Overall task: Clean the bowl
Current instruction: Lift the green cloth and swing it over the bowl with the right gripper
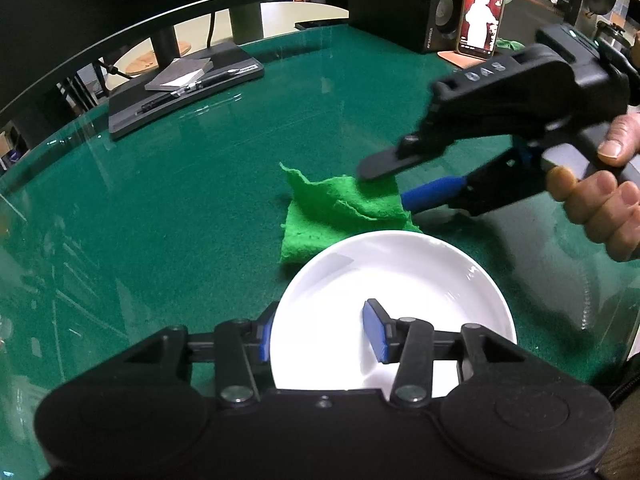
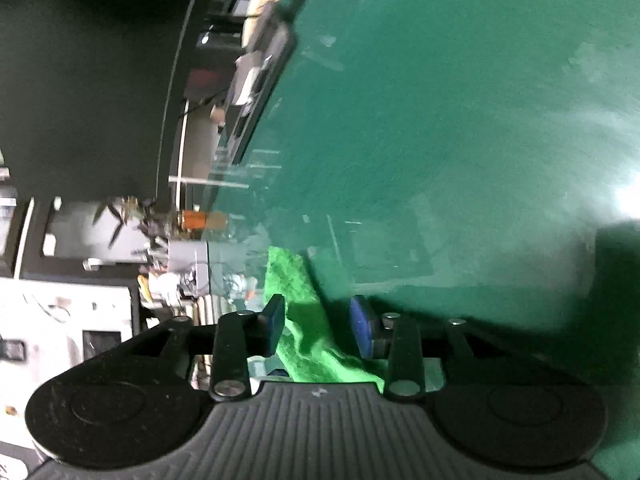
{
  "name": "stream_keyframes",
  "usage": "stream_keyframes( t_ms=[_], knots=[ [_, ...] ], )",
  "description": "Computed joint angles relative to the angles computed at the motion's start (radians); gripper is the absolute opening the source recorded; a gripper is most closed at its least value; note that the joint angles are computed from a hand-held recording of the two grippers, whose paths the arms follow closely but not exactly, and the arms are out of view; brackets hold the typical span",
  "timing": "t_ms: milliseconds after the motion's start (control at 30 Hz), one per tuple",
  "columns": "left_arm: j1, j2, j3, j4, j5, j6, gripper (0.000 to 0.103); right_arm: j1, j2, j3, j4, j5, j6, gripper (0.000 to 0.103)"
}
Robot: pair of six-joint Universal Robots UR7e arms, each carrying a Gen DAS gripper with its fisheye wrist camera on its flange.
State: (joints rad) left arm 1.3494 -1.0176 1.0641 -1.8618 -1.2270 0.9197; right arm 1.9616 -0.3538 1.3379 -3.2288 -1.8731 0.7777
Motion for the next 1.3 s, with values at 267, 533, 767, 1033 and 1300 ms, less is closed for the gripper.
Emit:
stream_keyframes(
  t_ms=[267,533,767,1033,1300],
  knots=[
    [-0.012,-0.013,0.029,-0.026,0.031,-0.021,0.045,0.035,0.053,-0.216,0.389,-0.089,-0.247,0.004],
    [0.000,-0.009,0.011,-0.011,-0.001,-0.030,0.045,-0.022,-0.035,0.012,0.167,0.123,0.056,0.006],
    [0.001,-0.005,0.004,-0.006,-0.010,-0.027,0.045,-0.045,-0.070,0.237,-0.166,0.230,0.287,0.008],
    [-0.004,-0.006,0.009,-0.006,0.003,-0.026,0.046,-0.079,0.071,0.126,-0.433,0.327,0.437,0.010],
    [-0.003,-0.010,0.021,-0.023,-0.001,-0.050,0.048,-0.067,0.030,0.130,-0.308,0.283,0.378,0.010]
  ],
)
